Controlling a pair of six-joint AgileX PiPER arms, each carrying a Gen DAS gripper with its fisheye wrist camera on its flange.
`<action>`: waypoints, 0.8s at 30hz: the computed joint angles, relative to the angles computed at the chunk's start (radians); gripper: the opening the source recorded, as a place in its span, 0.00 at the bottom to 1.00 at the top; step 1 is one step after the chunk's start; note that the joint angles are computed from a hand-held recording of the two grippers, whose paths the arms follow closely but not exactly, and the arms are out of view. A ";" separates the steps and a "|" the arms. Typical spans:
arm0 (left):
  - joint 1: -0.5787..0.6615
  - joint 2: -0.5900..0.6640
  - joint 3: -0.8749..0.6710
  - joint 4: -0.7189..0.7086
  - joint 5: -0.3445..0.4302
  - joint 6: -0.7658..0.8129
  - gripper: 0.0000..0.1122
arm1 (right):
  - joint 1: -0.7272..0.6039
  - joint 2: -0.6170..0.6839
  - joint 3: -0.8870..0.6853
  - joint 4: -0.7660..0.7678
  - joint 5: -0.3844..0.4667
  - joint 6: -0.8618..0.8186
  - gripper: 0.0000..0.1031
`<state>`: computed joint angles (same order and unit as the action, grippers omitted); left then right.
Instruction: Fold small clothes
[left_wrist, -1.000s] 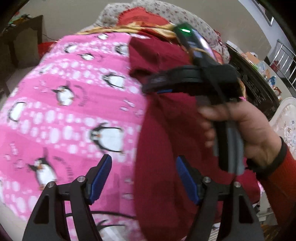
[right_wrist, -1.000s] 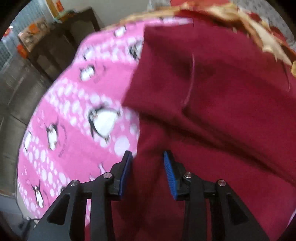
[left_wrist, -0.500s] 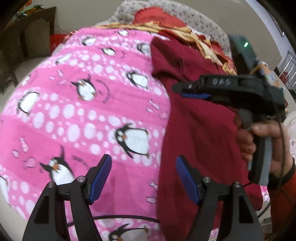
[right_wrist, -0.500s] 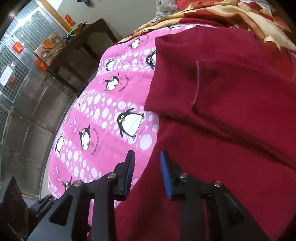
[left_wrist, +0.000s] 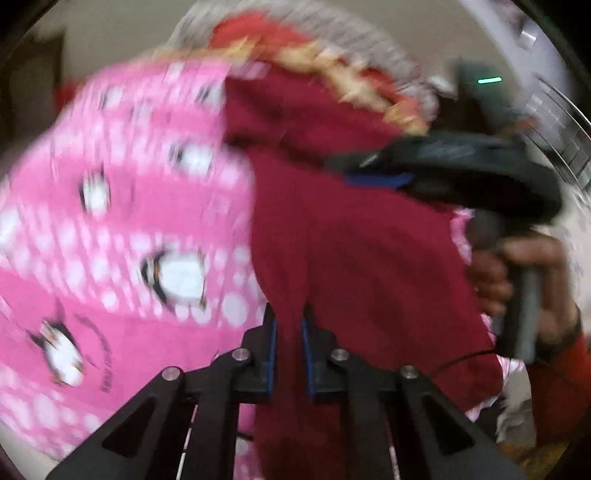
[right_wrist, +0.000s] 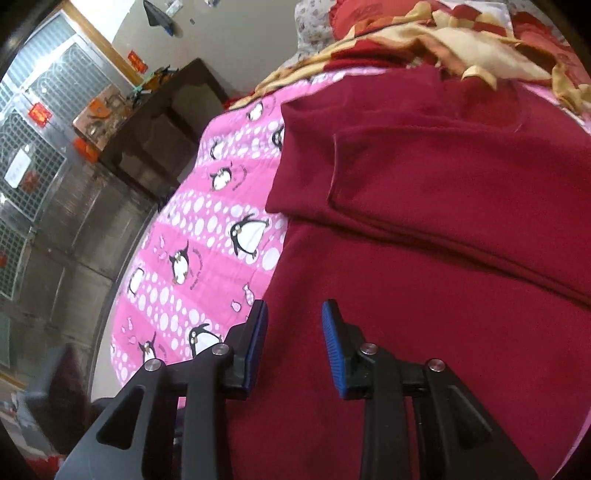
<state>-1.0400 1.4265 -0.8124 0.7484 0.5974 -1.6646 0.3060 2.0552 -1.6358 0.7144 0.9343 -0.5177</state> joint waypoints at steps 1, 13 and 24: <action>-0.053 -0.015 -0.017 0.055 0.060 -0.023 0.10 | -0.006 -0.013 0.012 0.011 -0.001 -0.014 0.45; 0.015 -0.072 0.133 -0.163 0.025 0.069 0.10 | -0.085 -0.122 0.139 0.023 0.103 -0.181 0.48; 0.034 -0.160 0.153 -0.221 0.065 0.093 0.47 | -0.481 -0.379 0.431 -0.289 0.199 -0.311 0.50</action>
